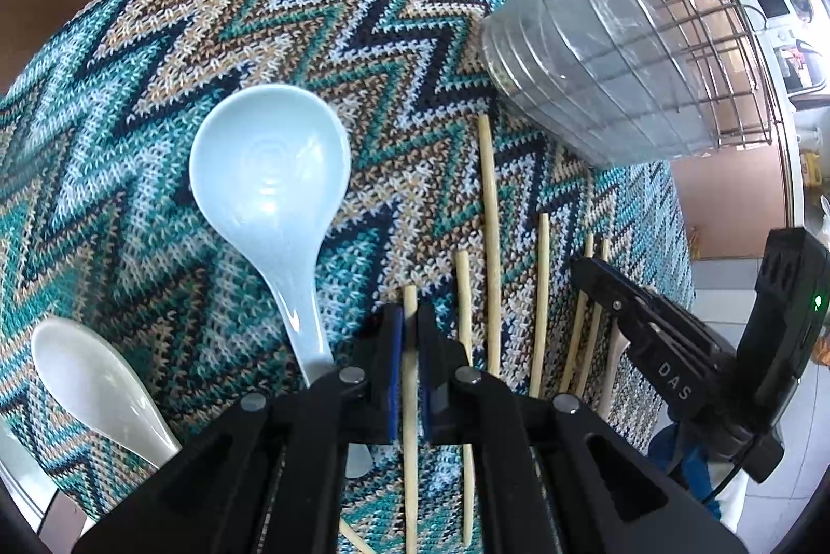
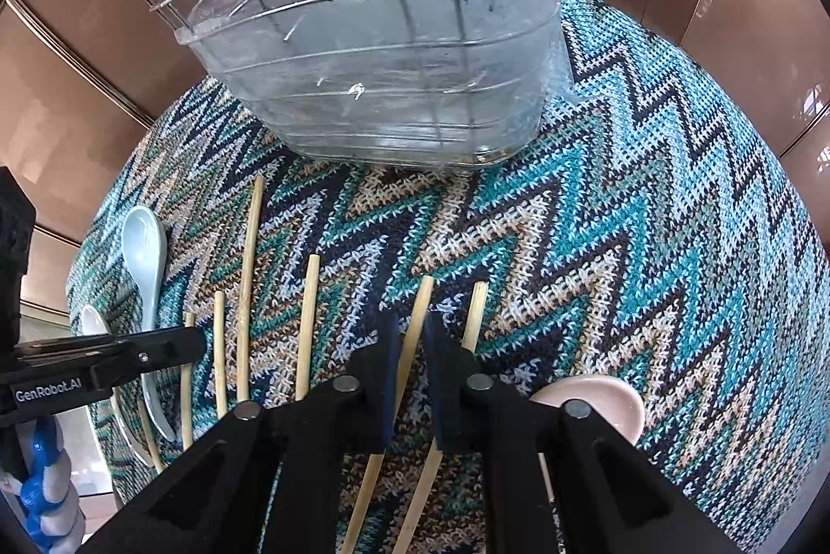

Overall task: Organize utensils
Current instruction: 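Close the left tool on a chopstick while the right tool closes on another, then lift both held chopsticks and carry them over the wire utensil holder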

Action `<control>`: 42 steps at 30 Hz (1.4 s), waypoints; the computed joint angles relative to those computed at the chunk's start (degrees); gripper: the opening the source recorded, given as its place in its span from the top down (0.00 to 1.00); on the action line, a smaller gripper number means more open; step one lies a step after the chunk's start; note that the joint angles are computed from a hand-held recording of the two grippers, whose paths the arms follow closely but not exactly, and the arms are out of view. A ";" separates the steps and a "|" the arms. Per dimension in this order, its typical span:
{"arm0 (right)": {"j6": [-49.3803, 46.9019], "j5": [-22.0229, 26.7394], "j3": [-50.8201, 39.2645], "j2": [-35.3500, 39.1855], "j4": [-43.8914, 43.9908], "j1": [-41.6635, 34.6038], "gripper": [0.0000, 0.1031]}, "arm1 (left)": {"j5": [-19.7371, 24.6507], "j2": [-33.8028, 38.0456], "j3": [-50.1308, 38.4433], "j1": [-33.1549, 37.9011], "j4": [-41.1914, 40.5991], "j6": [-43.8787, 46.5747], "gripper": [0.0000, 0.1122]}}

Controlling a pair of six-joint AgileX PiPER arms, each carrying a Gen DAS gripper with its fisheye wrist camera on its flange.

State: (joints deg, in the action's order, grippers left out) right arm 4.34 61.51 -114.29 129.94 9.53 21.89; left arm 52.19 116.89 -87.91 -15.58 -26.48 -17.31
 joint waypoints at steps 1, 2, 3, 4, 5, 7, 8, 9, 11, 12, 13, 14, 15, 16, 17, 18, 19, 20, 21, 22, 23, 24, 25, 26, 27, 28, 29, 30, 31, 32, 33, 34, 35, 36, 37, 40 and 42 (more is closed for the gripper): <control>-0.26 -0.56 0.89 -0.58 0.45 -0.16 0.92 | -0.27 -0.11 0.07 -0.16 0.06 -0.38 0.96; -0.54 -1.52 2.27 -1.53 1.12 -0.18 0.93 | -0.82 -0.48 0.37 -0.48 0.37 -0.76 0.96; -1.12 -2.36 3.87 -2.65 1.69 -0.38 0.93 | -1.27 -1.04 0.96 -0.60 0.77 -0.95 0.96; -1.52 -3.14 5.09 -3.64 2.10 -0.36 0.93 | -1.78 -1.63 1.43 -0.98 1.33 -1.43 0.96; -2.12 -4.17 6.84 -5.05 2.71 -0.41 0.94 | -2.32 -2.42 2.14 -1.23 1.69 -1.65 0.96; -3.16 -6.37 10.60 -8.19 3.81 -0.47 0.94 | -3.06 -3.76 3.10 -1.56 2.41 -2.02 0.96; -3.64 -7.15 12.20 -9.65 4.36 -0.52 0.94 | -3.72 -4.98 4.01 -1.98 3.10 -2.47 0.96; -4.31 -8.24 14.07 -11.45 5.03 -0.45 0.94 | -4.29 -6.05 4.89 -2.13 3.45 -2.59 0.96; -5.54 -10.22 17.72 -15.13 5.84 -0.18 0.94 | -5.75 -8.81 6.92 -2.78 4.78 -3.44 0.96; -5.04 -11.36 19.77 -17.45 5.13 0.58 0.94 | -6.32 -9.93 7.72 -3.01 5.36 -3.69 0.96; -5.46 -12.77 21.82 -19.54 5.26 0.98 0.94 | -7.48 -11.69 9.10 -3.36 5.88 -3.76 0.96; -5.30 -13.75 23.26 -21.15 4.99 1.38 0.94 | -8.51 -13.22 10.45 -3.56 6.16 -3.71 0.96; -4.59 -15.04 25.24 -23.43 4.16 2.15 0.94 | -9.69 -15.10 11.94 -3.86 6.77 -4.00 0.96; -4.30 -16.21 27.12 -25.41 3.67 2.62 0.94 | -10.93 -16.87 13.47 -4.00 6.85 -3.80 0.96; -3.73 -17.87 29.66 -28.06 2.86 3.39 0.94 | -12.62 -18.94 15.19 -4.15 6.49 -3.30 0.96; -2.70 -18.91 31.23 -29.71 1.65 4.13 0.94 | -13.85 -20.86 16.56 -4.38 6.76 -3.46 0.96; -1.63 -20.16 33.36 -31.89 0.24 4.78 0.94 | -14.85 -22.68 17.84 -4.62 7.20 -3.84 0.96; -0.49 -21.34 35.33 -34.03 -1.02 5.58 0.94 | -15.62 -24.09 18.89 -4.64 7.11 -3.74 0.96; 1.89 -22.19 37.11 -36.20 -3.35 6.75 0.94 | -16.43 -26.07 20.16 -4.55 6.79 -3.30 0.96; 4.11 -22.96 38.50 -37.80 -5.43 7.94 0.94 | -17.07 -27.81 21.21 -4.70 7.21 -3.66 0.96; 5.65 -23.53 39.67 -39.42 -6.82 8.86 0.94 | -17.43 -29.47 22.09 -4.72 7.60 -3.97 0.96; 7.70 -23.86 40.87 -41.22 -8.61 9.91 0.94 | -17.66 -30.46 22.42 -4.95 7.90 -4.46 0.96; 9.67 -24.02 41.80 -42.73 -10.40 10.87 0.94 | -18.03 -32.03 23.27 -5.02 7.84 -4.53 0.96; 11.62 -24.09 42.69 -44.33 -12.16 11.87 0.94 | -18.09 -33.09 23.66 -5.14 8.17 -4.91 0.96; 13.46 -24.10 43.35 -45.71 -13.77 12.81 0.94 | -18.20 -34.83 24.35 -5.40 9.15 -5.79 0.96; 15.74 -23.99 43.88 -47.10 -15.94 13.97 0.94 | -18.31 -35.77 24.59 -5.83 10.08 -6.79 0.96; 17.36 -23.81 44.04 -47.94 -17.56 14.86 0.94 | -18.51 -37.06 25.11 -6.04 10.72 -7.38 0.96; 18.33 -23.95 44.25 -49.03 -18.17 15.56 0.94 | -18.57 -38.55 25.57 -6.25 11.58 -8.11 0.96; 19.89 -23.69 44.14 -49.66 -19.77 16.42 0.95 | -18.58 -39.75 25.71 -6.45 12.73 -9.01 0.96; 21.49 -23.27 43.87 -50.52 -21.58 17.51 0.94 | -18.58 -40.35 25.62 -6.66 13.54 -9.69 0.96; 22.55 -23.02 43.47 -50.71 -22.71 18.29 0.95 | -18.49 -41.21 25.39 -6.71 14.38 -10.11 0.96; 23.28 -22.70 42.96 -51.01 -23.69 18.95 0.95 | -18.48 -41.68 25.05 -6.81 15.36 -10.68 0.96; 23.86 -22.36 42.36 -51.02 -24.59 19.50 0.95 | -18.50 -42.10 24.55 -6.93 16.52 -11.40 0.96; 24.01 -22.14 41.75 -51.06 -25.07 19.85 0.95 | -18.43 -42.48 23.80 -6.57 16.69 -11.14 0.96; 23.75 -22.30 41.16 -50.85 -25.06 19.84 0.95 | -18.39 -42.51 22.96 -6.07 16.32 -10.50 0.96; 22.28 -23.18 38.94 -50.22 -24.77 19.11 0.95 | -17.86 -41.51 19.04 -3.98 14.43 -7.85 0.96; 20.29 -23.94 36.52 -49.32 -23.93 18.08 0.95 | -18.06 -39.82 15.34 -2.82 13.70 -6.50 0.96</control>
